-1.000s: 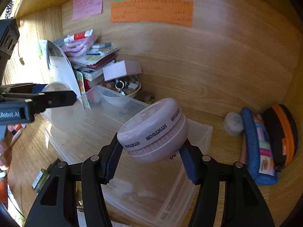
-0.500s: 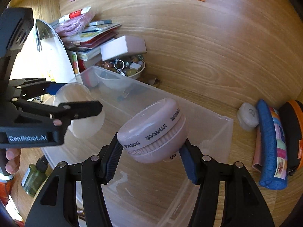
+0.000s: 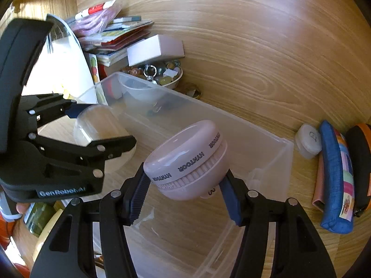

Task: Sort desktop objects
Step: 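Open both tools to drop the cup and pink compact into the box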

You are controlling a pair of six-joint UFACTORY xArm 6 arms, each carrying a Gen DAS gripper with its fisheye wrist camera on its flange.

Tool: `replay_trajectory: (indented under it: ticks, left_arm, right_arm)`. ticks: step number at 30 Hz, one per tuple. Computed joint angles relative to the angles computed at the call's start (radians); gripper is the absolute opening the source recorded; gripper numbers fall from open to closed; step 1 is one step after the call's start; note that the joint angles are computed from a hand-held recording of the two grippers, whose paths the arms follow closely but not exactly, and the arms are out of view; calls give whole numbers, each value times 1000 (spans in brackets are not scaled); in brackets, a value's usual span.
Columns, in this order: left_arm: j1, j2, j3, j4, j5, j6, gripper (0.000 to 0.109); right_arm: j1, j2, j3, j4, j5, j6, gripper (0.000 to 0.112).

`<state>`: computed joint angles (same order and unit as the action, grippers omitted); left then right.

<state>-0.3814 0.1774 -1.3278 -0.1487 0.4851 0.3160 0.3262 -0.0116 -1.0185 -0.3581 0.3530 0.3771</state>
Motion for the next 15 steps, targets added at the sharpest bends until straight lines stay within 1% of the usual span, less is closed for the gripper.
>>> replay_trajectory:
  ticks: [3,4,5,6,7,8,9,10,13,15]
  left_arm:
    - [4,-3,1,-19,4,21,66]
    - [5,-4,0,-29,6,28,68]
    - [6,-7,3,-28,2,26,70]
    - [7,-11,9,-16,-8,12,74]
    - [5,-10,10,-16,-15,4,77]
    - [7,-11,8,-31,-15,11,78]
    - [8,-12,5,-53,-10,26,81]
    - [11,-14,4,-71,-9,36,83]
    - [14,-30,16,-66,-25,27,86]
    - [12,-40,21,-68,-40,20,88]
  right_arm:
    - [4,0,-1,-67,4,46,58]
    - [4,-4,3,-100,3,70,59]
    - [3,-10,8,-155,-5,114,63]
    - [1,-11,9,-190,-11,143,70]
    - [0,-14,9,-231,-14,177,73]
    - [-3,-18,10,-275,-16,214,77]
    - [-5,-20,10,-295,-21,231,81]
    - [-9,-23,12,-299,-30,239,83]
    - [-15,-29,16,-271,-44,219,84]
    - [-16,-39,17,-306,-36,252,84]
